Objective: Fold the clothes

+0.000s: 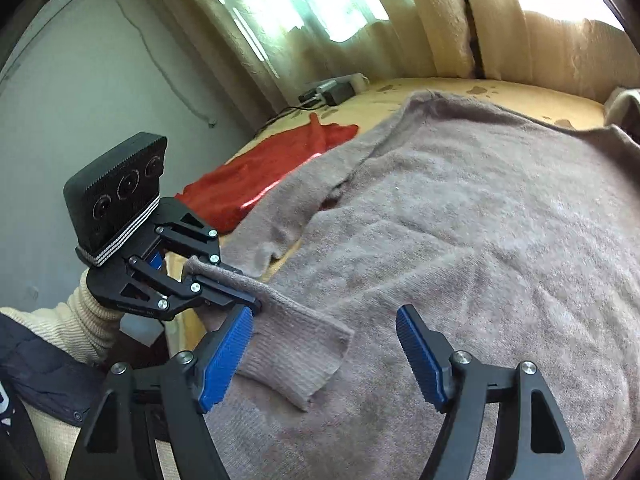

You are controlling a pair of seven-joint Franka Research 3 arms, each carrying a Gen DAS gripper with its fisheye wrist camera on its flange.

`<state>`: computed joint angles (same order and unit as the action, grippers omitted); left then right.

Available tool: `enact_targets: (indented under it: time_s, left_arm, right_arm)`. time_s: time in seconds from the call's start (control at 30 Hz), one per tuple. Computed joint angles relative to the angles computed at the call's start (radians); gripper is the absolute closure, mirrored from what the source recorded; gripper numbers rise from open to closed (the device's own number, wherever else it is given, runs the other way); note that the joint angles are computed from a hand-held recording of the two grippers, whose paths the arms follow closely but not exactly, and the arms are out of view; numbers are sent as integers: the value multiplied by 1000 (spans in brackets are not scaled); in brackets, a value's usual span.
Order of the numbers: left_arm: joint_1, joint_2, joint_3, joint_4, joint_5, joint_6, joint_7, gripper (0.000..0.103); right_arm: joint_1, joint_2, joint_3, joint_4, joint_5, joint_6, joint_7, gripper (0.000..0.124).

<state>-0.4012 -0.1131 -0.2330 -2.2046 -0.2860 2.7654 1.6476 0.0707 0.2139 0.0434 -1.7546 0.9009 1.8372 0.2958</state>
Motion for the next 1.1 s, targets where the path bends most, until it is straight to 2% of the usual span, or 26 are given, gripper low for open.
enact_targets:
  time_s: [0.1, 0.2, 0.33, 0.5, 0.53, 0.6, 0.77, 0.87, 1.0, 1.1]
  left_arm:
    - [-21, -46, 4, -12, -18, 41, 47, 98]
    - [-54, -79, 25, -13, -46, 55, 110, 98]
    - [-102, -115, 64, -15, -106, 84, 197, 98]
    - [-126, -130, 103, -10, -170, 133, 234, 98]
    - [-141, -131, 121, -9, -203, 141, 258, 98]
    - [-189, -138, 164, -11, -301, 161, 345, 98]
    - [-317, -167, 272, -4, -642, 205, 654, 98]
    - [-361, -173, 314, 17, -832, 207, 823, 98]
    - [-360, -171, 321, 41, -1001, 207, 950, 98]
    - [-317, -164, 288, 40, -1010, 219, 932, 98]
  right_arm:
    - [-10, -1, 6, 15, 24, -60, -70, 42]
    - [-12, 27, 8, 49, 37, -99, -89, 41]
    - [-33, 145, 22, 189, 61, -232, 29, 41]
    - [-97, 319, 88, 385, 177, -468, 184, 40]
    - [-110, 358, 106, 427, 203, -522, 226, 40]
    - [-121, 399, 133, 474, 235, -572, 277, 40]
    - [-133, 477, 177, 545, 295, -610, 393, 40]
    - [-148, 526, 214, 581, 343, -646, 451, 40]
    - [-161, 566, 264, 592, 411, -684, 475, 40]
    - [-161, 538, 267, 548, 419, -677, 431, 41]
